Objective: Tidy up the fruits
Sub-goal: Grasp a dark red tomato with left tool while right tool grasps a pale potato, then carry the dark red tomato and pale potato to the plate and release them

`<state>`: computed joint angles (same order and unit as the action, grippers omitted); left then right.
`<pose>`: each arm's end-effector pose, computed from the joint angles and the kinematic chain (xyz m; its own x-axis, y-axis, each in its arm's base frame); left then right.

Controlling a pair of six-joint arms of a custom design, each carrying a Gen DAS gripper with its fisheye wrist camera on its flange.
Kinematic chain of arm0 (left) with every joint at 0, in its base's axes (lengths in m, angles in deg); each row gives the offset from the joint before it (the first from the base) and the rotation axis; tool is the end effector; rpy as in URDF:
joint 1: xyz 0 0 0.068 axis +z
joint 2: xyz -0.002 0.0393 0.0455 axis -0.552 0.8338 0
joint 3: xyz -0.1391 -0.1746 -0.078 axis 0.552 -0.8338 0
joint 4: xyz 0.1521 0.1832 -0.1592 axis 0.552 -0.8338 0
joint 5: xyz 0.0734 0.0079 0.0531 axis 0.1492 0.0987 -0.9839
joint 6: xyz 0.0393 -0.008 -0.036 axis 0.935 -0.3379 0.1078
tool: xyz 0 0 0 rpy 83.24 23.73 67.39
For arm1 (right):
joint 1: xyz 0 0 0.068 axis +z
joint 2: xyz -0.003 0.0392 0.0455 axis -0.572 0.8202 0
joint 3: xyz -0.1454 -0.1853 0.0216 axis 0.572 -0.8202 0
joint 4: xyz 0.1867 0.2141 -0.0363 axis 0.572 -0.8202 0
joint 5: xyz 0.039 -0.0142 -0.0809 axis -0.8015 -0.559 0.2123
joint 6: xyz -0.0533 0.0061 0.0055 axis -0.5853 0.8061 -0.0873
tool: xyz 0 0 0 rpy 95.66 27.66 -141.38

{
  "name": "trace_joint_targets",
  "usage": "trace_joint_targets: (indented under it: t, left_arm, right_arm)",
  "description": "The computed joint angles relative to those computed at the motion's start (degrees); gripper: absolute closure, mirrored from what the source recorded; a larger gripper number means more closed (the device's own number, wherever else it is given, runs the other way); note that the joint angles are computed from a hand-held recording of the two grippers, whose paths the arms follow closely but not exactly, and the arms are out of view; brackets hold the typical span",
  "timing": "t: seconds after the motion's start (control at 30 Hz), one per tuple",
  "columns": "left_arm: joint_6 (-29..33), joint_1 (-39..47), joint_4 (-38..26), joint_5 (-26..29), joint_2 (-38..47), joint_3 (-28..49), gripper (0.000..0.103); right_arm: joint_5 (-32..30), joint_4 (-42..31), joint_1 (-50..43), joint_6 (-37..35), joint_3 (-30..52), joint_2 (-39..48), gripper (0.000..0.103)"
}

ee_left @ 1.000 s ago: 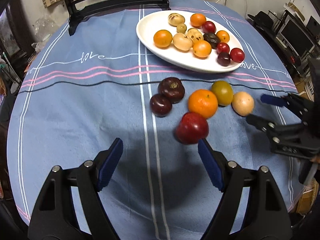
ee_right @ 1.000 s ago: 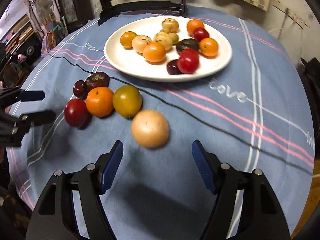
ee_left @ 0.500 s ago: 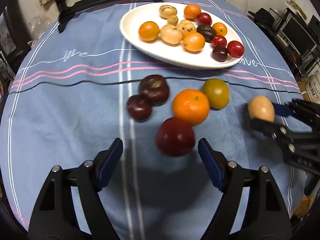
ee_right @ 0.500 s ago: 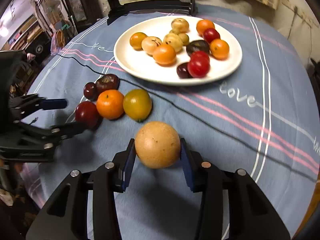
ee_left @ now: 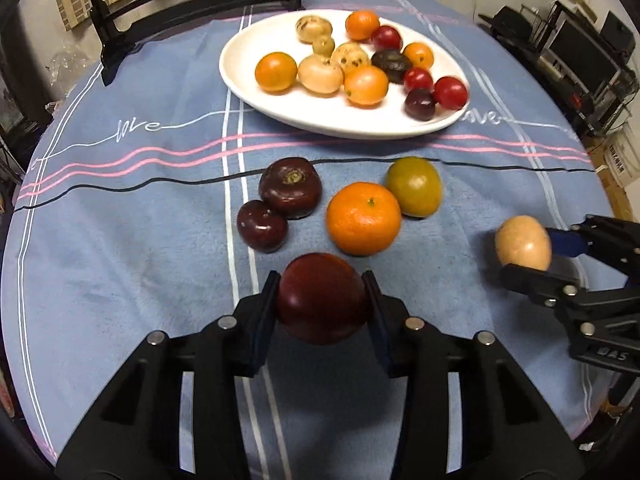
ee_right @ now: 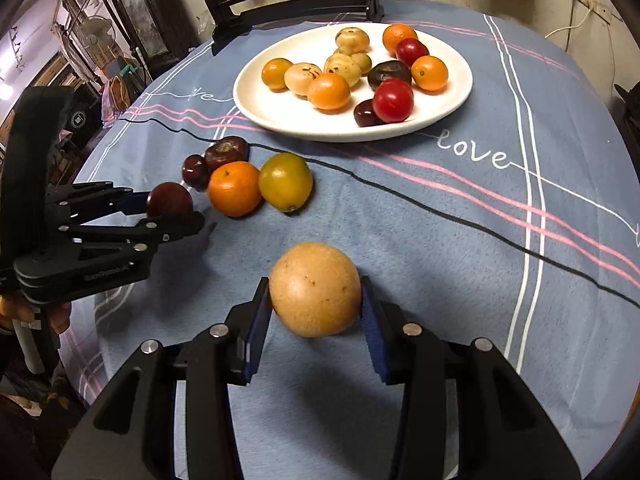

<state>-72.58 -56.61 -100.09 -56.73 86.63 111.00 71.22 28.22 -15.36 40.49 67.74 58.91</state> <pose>0.2296 -0.0954 0.1704 -0.9020 0.1093 -0.4178 0.1417 0.9888 -0.0474 0.2287 0.0900 0.2254 -0.8586 -0.2972 -0.4178 -0.4121 0.8849 0.2173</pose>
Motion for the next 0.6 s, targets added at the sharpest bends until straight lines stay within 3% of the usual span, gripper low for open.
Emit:
trace_joint_targets:
  t: [0.3, 0.6]
  left_arm:
    - [1.6, 0.3, -5.7, -0.2, -8.2, 1.7, 0.062]
    - [5.6, -0.7, -6.5, -6.9, -4.5, 16.4, 0.061]
  right_arm:
    - [1.2, -1.4, 4.0, 5.0, 0.7, -4.2, 0.060]
    - [5.0, -2.4, 5.7, 5.5, 16.2, -0.7, 0.060]
